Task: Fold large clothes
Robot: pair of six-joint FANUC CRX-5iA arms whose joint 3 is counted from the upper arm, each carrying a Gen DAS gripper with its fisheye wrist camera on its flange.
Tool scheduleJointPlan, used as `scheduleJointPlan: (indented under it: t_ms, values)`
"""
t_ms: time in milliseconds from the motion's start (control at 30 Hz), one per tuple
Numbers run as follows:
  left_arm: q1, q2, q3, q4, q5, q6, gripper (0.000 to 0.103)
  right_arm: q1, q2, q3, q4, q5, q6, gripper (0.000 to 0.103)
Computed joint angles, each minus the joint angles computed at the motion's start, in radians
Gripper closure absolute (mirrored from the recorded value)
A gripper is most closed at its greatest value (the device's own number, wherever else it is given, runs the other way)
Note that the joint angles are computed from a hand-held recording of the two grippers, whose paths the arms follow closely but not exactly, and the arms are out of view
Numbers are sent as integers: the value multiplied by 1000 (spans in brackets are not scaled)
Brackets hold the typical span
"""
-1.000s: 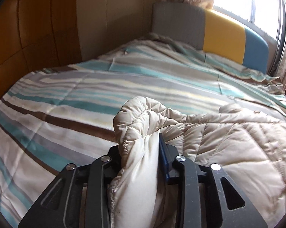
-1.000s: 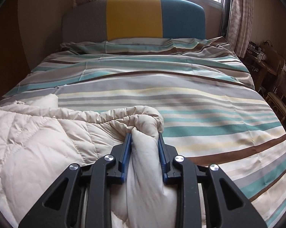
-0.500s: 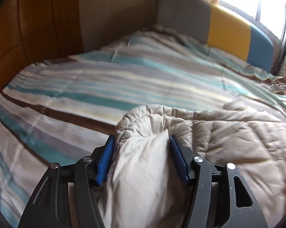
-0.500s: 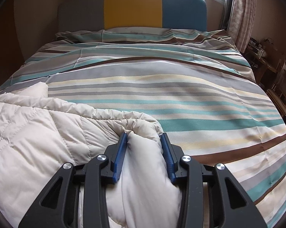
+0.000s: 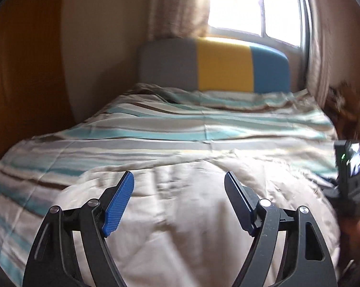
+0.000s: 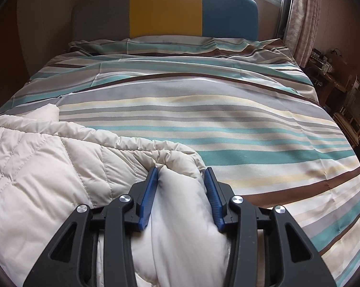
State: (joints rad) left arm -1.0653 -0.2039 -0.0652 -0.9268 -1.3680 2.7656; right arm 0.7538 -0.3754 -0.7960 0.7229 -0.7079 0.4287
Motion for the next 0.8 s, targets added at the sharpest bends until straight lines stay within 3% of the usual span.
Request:
scheduleJointPlan:
  t_ms: [133, 333, 533, 633, 800]
  values:
    - [100, 64, 5, 71, 55, -50, 26, -2, -1, 2, -9, 2, 3, 62]
    - [186, 27, -107, 139, 224, -3, 17, -16, -5, 3, -34, 20, 10, 61]
    - [259, 5, -152, 235, 301, -47, 13, -10, -7, 14, -39, 5, 18, 59]
    - [268, 2, -157, 249, 309, -52, 13, 10, -75, 15, -59, 0, 54, 52]
    - [273, -2, -160, 251, 311, -54, 11, 131, -248, -38, 48, -5, -36, 50]
